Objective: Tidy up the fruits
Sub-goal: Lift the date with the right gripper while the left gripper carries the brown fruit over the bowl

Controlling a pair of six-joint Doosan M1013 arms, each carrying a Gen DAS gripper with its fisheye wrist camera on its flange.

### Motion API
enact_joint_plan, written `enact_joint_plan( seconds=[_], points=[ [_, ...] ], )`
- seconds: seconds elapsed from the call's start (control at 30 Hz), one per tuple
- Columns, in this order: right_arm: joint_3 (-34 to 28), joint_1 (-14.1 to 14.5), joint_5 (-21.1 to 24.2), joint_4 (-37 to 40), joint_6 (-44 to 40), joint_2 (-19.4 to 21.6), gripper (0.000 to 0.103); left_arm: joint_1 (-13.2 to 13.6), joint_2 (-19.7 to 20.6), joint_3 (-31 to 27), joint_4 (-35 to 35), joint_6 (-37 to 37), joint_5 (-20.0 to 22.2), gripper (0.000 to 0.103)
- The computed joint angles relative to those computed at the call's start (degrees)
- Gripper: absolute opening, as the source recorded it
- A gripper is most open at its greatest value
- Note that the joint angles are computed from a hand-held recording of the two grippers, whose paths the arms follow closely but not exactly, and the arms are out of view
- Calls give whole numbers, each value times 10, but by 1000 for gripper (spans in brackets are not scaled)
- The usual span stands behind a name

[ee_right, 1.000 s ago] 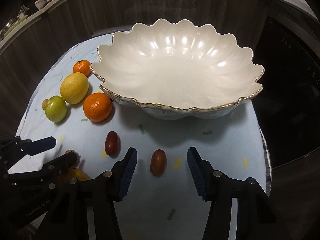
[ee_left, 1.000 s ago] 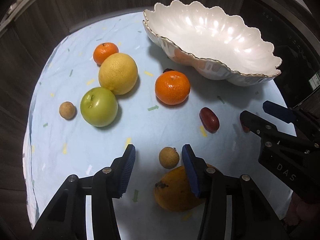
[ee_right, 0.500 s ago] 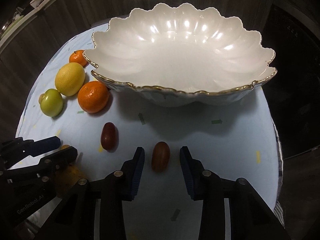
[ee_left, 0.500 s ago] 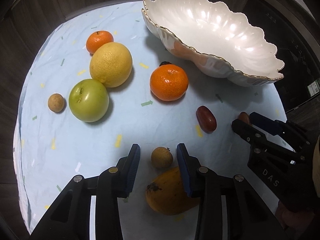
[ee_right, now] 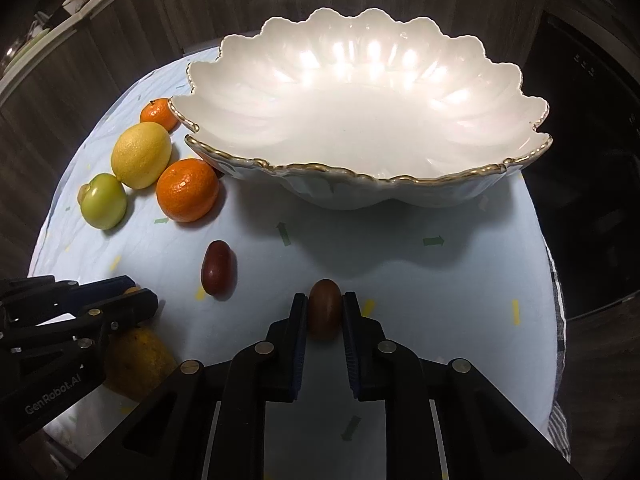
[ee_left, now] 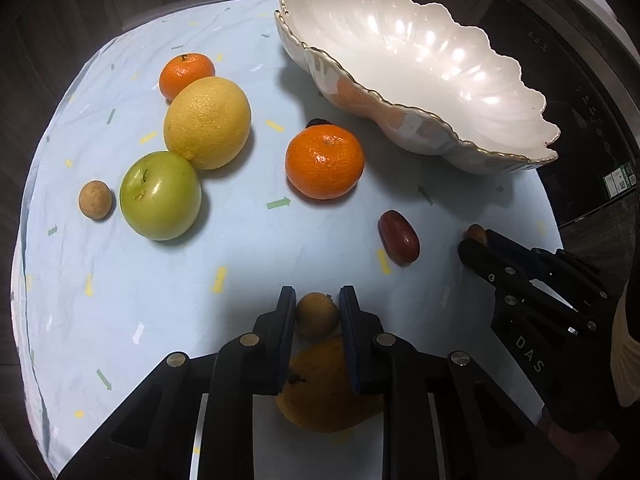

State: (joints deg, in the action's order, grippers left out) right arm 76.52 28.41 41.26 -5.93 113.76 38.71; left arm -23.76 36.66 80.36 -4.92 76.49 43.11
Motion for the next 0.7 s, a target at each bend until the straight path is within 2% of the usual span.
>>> enact_joint_plan(
  seconds=[0.2, 0.7],
  points=[
    [1, 0, 0, -3, 9, -3, 18, -1, -5, 5, 14, -19, 3, 22],
    [24, 8, -26, -35, 44, -37, 18, -9, -39, 25, 66, -53, -35, 22]
  ],
)
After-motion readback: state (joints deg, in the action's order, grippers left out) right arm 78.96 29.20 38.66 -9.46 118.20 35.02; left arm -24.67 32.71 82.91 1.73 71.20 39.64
